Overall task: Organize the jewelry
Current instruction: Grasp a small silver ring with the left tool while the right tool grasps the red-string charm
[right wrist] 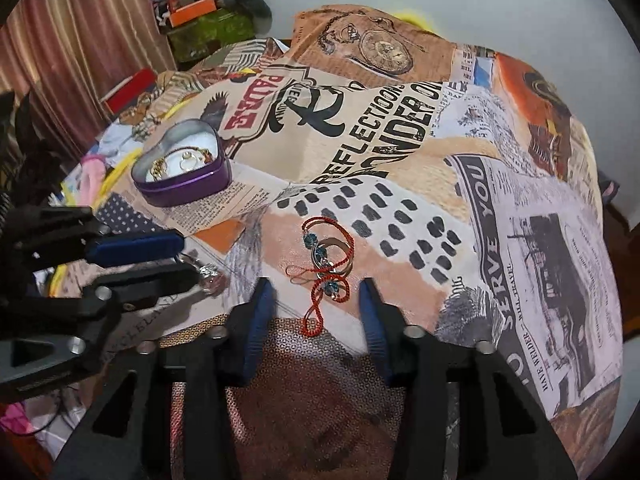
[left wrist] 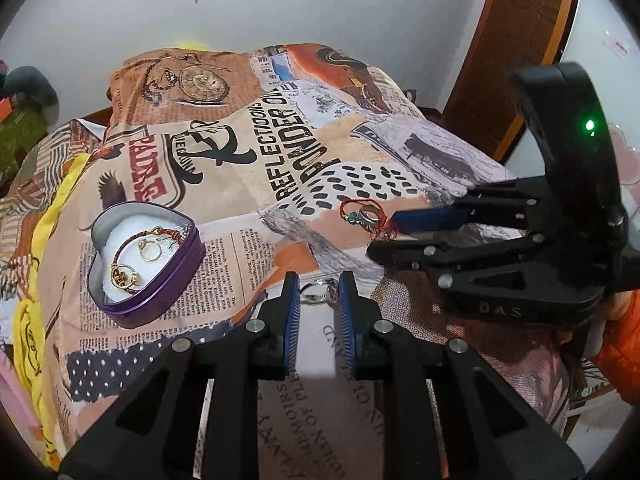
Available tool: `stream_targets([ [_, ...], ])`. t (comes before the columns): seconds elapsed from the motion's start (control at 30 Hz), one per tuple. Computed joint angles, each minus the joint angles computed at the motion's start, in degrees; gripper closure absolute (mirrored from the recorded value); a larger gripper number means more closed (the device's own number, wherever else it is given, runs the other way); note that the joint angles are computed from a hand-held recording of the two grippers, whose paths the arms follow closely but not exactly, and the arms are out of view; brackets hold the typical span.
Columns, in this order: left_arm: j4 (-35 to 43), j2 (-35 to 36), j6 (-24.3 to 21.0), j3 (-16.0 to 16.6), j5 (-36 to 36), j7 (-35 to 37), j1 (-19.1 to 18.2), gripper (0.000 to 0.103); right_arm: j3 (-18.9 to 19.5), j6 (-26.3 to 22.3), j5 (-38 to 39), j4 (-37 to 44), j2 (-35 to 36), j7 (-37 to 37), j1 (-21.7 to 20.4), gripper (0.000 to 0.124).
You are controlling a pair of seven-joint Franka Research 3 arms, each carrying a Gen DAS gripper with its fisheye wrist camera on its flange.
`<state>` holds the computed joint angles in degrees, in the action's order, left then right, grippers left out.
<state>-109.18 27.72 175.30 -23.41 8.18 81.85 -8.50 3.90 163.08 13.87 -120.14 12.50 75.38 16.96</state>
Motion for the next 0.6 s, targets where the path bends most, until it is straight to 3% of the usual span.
stream_targets([
  [0.07,-0.46,-0.12,0.52,-1.25,-0.65,0.36,1.13,0.084,-0.48,0.44,-0.61,-0.26,-0.12,1.05,0.35,0.115],
  [0.23,-1.52,-1.04,1.81,-0.95,-0.41,-0.66,0.71,0.084,-1.09,2.45,-1.64,-1.47,-0.75,4.17,0.6,0.117],
  [0.43,-2.57,-2.51,3.26,-0.12,0.64,-2.25,0.49,0.084,1.46,4.97,6.01,-4.42,-4.1,0.32,-1.77,0.117],
  [0.6,-3.51,-4.1,4.61,0.7,1.82,-3.67,0.16,0.084,1.43,7.42,9.18,-6.54,-7.33,-1.27,-1.72,0.117],
])
